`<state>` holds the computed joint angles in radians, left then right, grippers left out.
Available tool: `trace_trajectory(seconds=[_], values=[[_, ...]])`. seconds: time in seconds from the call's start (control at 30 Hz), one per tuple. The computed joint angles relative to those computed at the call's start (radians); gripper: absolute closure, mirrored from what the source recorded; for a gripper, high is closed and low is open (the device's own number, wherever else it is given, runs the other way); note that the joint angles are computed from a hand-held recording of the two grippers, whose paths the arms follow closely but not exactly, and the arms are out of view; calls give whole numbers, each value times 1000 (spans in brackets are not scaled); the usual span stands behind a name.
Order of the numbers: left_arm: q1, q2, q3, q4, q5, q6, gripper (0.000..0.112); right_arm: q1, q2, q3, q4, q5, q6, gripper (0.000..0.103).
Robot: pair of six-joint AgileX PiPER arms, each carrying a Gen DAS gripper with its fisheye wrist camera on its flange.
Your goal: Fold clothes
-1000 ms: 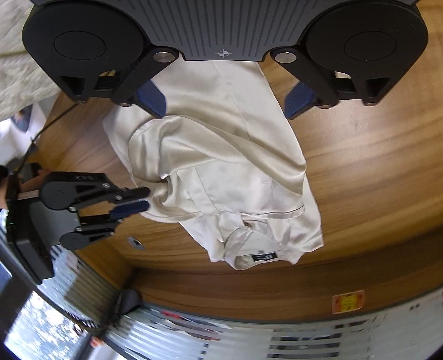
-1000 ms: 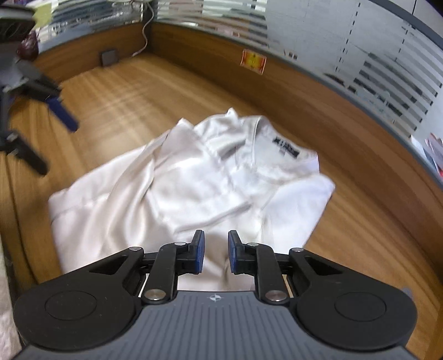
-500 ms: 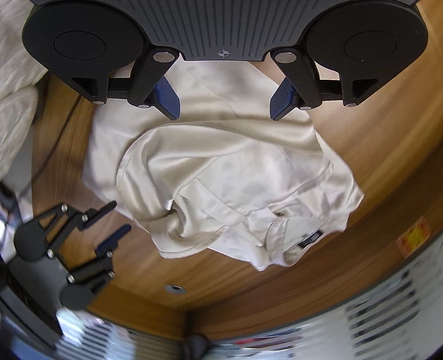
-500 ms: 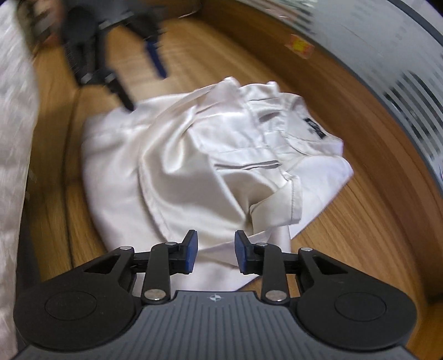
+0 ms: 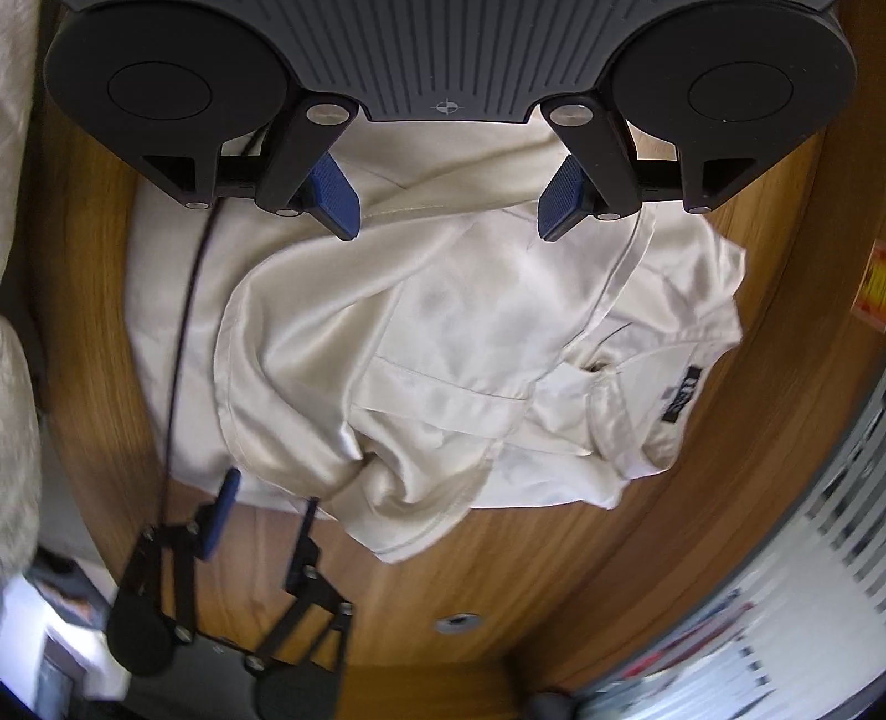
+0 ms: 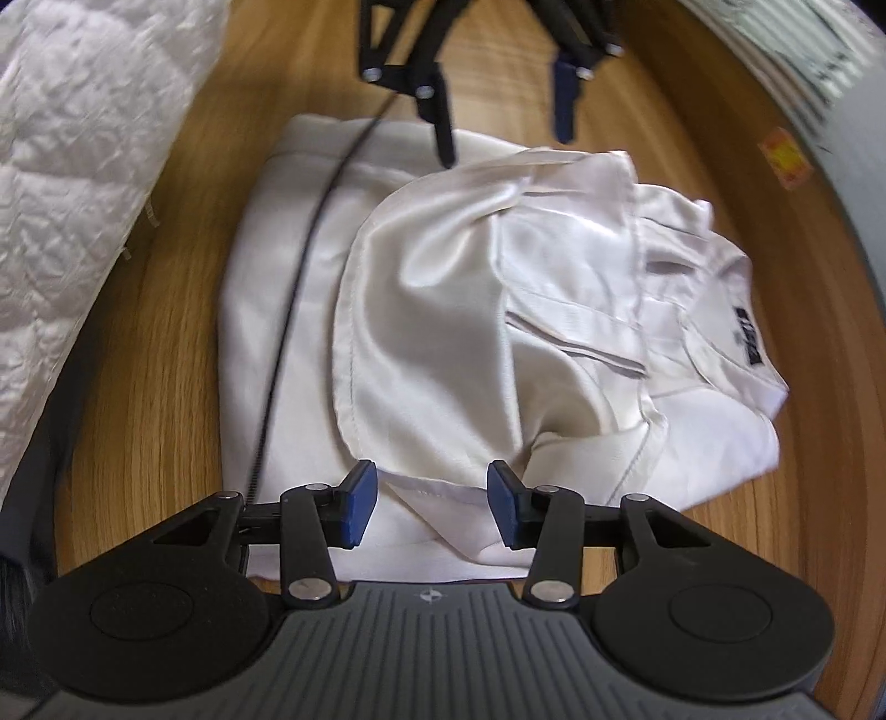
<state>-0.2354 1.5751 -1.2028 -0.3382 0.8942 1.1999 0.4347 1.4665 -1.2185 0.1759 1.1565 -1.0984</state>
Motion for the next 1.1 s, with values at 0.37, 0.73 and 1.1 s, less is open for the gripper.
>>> trace_trajectory(seconds=[0.37,0.73,1.1], values=[[-2,33,-8,23,6,-22,103,14,34,-11,-73,-7,-10,98],[79,38,-72,-71,-19,-182,108,-48,-6,-72,-101,-79,73,103],[82,64,-114,-88,-2,-240,108,-2,17,-61,-3,-3,-55,69]])
